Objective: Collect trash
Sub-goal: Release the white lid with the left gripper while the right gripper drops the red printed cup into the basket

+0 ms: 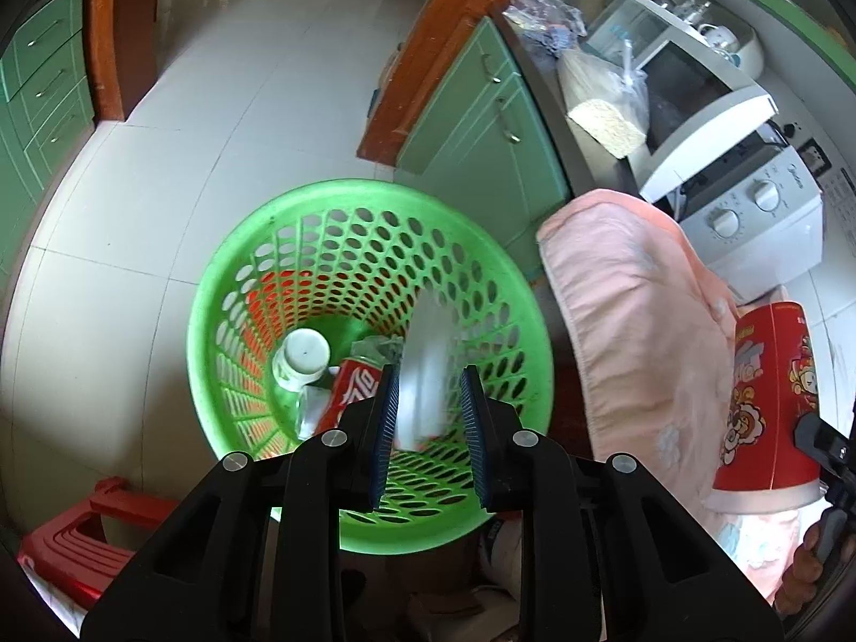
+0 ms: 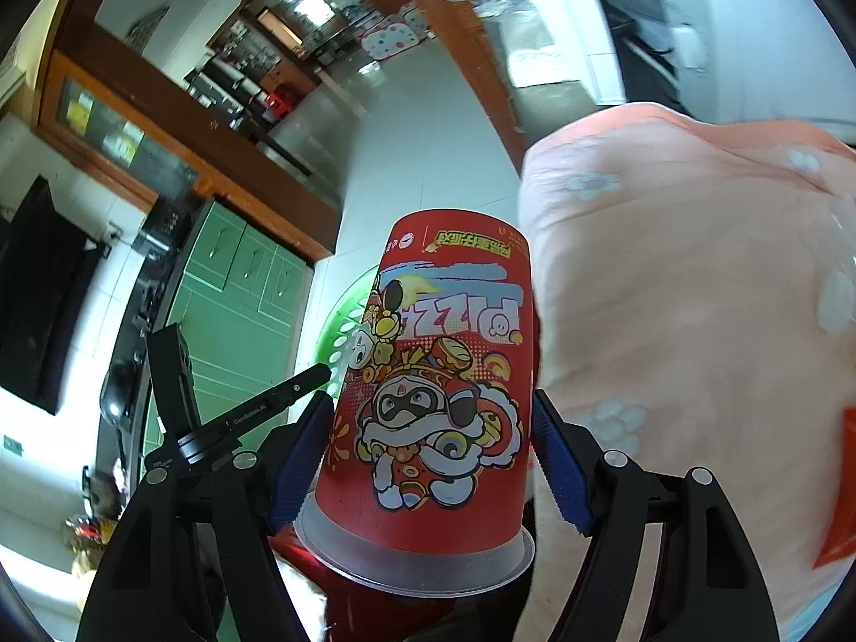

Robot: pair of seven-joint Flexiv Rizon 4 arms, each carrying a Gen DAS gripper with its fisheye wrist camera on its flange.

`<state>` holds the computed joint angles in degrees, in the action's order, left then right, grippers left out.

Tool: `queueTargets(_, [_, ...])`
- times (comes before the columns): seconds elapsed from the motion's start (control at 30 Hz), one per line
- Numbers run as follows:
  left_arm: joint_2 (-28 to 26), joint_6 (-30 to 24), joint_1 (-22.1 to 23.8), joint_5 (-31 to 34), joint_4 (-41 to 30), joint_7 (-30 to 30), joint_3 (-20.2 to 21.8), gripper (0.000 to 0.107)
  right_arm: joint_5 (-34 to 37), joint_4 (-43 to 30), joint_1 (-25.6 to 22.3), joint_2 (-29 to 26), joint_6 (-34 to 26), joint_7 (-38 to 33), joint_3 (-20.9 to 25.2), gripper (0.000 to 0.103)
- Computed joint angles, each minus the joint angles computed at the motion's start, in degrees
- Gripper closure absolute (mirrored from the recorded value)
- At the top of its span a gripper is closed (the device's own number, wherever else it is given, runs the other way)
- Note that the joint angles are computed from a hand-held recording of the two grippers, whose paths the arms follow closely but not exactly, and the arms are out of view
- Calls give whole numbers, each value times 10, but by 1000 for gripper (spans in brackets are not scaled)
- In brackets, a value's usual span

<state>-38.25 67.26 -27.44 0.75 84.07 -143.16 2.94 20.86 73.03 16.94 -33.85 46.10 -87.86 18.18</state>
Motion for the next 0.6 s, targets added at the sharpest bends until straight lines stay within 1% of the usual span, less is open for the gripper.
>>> queueTargets(0.17, [6, -16, -4, 12, 3, -10, 11, 80, -40, 1, 26, -11, 14, -1, -11, 32])
queueTargets(0.27, [12, -24, -9, 23, 7, -27, 20, 71, -57, -5, 38, -20, 18, 2, -13, 32])
queueTargets(0.37, [20, -24, -11, 35, 15, -42, 26, 68, -77, -3, 50, -28, 28, 2, -15, 32])
queueTargets(0.47, [30, -39, -20, 58, 16, -61, 38, 61, -93, -13, 60, -42, 27, 7, -15, 32])
queueTargets(0.6, [40, -60, -23, 85, 16, -84, 45, 57, -106, -33, 71, -63, 23, 15, -15, 32])
